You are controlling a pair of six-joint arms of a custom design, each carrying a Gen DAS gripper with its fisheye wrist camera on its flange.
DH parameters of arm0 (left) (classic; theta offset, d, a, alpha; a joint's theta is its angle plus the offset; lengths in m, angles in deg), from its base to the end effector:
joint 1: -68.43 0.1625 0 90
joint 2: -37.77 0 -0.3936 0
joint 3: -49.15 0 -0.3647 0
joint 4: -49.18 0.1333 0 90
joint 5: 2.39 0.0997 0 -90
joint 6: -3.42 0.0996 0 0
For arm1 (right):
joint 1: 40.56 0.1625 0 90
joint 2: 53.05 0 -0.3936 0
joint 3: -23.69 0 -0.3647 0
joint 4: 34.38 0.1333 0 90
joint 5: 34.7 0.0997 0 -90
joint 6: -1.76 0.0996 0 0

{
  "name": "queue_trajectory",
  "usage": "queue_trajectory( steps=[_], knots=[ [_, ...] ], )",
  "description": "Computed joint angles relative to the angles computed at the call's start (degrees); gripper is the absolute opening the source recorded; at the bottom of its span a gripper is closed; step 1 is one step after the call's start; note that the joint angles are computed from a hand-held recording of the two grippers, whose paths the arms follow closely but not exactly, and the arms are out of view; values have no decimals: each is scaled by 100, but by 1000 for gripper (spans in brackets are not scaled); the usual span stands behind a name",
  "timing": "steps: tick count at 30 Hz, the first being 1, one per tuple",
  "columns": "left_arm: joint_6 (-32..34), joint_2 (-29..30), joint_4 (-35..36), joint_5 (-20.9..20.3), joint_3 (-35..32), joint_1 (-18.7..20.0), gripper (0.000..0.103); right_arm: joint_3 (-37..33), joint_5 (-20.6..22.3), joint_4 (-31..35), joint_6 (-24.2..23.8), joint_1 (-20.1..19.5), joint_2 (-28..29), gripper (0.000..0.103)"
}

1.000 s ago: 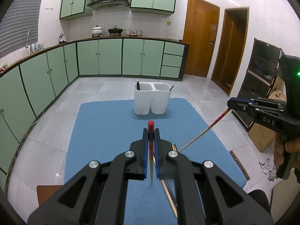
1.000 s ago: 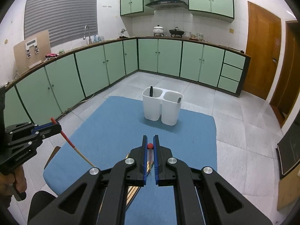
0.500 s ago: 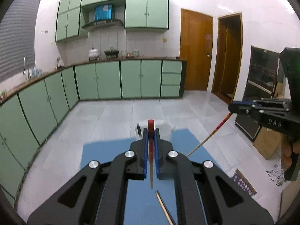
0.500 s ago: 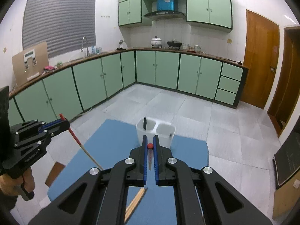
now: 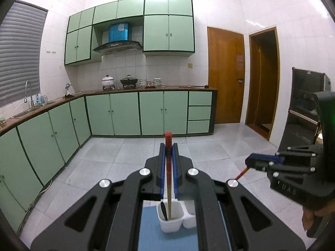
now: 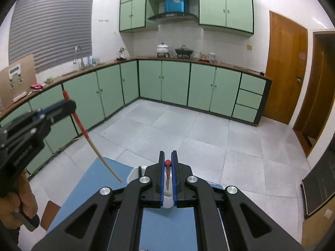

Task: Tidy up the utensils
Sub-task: 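Drop both chopsticks into the holder and open both grippers, then move both open tools back over the remaining chopsticks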

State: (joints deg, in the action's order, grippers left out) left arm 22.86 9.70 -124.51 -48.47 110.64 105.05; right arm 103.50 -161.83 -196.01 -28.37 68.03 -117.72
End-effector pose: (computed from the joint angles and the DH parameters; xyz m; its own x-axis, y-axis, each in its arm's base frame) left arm -0.4978 -0.6221 0.1777 -0.6382 0.3720 -0.6740 0.7693 0.2730 -0.5777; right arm 0.2739 -0.5849 0.4623 -0.7040 -0.0699 0.7068 -0.6121 0.5645 -0.5539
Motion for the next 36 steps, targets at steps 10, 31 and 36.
queue_trajectory(
  steps=[10,31,36],
  knots=[
    [-300,812,623,-190,-654,642,7,-184,427,298,195,-652,434,9],
    [-1843,-2775,-1756,1225,5956,-794,65,5596,669,-3310,-54,-440,-2820,26],
    [-3979,-3445,-972,1476,7657,-1388,66,7270,523,-4646,155,-632,-2807,26]
  ],
)
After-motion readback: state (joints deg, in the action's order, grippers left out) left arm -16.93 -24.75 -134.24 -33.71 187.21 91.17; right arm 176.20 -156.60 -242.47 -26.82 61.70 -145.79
